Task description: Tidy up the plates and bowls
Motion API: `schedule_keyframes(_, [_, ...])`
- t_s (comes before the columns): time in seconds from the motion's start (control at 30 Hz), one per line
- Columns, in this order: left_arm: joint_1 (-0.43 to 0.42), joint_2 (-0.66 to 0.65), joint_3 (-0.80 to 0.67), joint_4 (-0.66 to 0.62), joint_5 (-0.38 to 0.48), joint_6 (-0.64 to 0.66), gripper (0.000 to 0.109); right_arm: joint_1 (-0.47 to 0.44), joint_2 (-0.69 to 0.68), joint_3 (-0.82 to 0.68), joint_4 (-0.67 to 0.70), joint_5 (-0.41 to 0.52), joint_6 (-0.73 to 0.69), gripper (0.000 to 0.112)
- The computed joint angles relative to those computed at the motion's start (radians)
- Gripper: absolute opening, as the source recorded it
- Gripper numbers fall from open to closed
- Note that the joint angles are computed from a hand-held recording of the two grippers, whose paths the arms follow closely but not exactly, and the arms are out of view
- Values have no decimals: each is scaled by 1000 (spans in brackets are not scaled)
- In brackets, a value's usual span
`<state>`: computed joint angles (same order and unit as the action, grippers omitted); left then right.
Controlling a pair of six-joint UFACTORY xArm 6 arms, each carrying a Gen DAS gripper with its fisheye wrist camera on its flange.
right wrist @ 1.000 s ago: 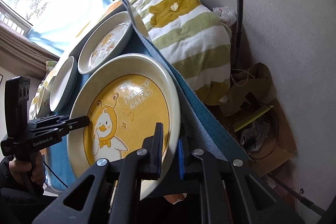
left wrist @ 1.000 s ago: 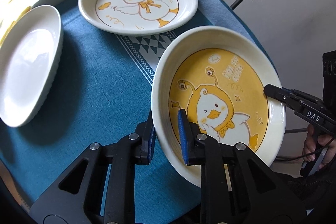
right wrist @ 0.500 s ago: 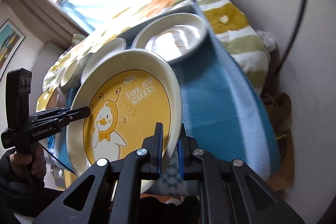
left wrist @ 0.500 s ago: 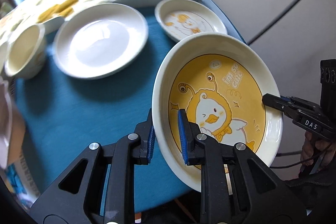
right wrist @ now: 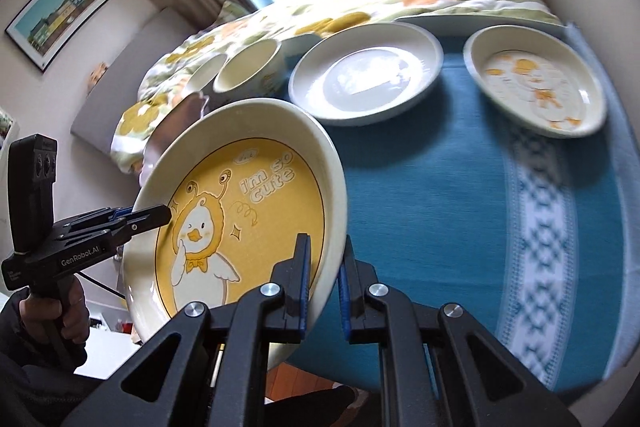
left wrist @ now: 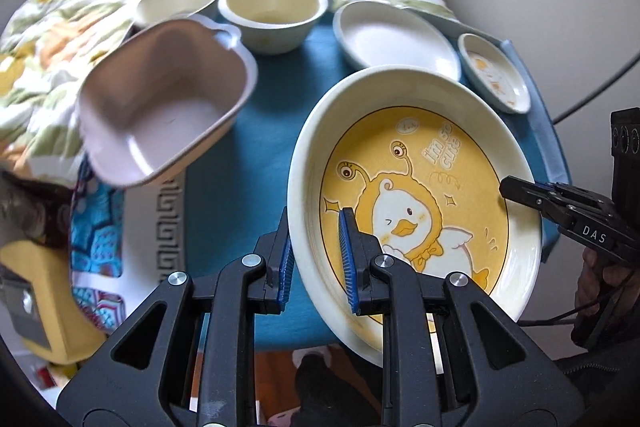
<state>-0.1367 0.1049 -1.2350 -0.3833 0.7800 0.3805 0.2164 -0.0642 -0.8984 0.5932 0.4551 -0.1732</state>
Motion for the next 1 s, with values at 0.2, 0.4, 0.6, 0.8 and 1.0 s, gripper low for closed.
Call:
schedule_keyframes(0.2, [76, 55, 31, -37, -48, 48, 17, 72, 158, -107, 26, -19, -25, 12])
schedule_keyframes(0.4, [103, 110, 31, -85, -78, 81, 17, 94, 252, -169, 20, -33, -39, 12])
schedule_keyframes(0.6, [90, 99, 67, -78, -137, 96, 17, 98, 247, -145, 78, -56, -98, 12])
schedule_keyframes(0.8, [83, 85, 75, -58, -141, 82, 17, 95, 259, -166, 68, -31, -92, 12])
schedule_keyframes(1.0, [76, 73, 89, -48, -153, 77, 17, 97, 256, -158, 70, -43, -88, 12])
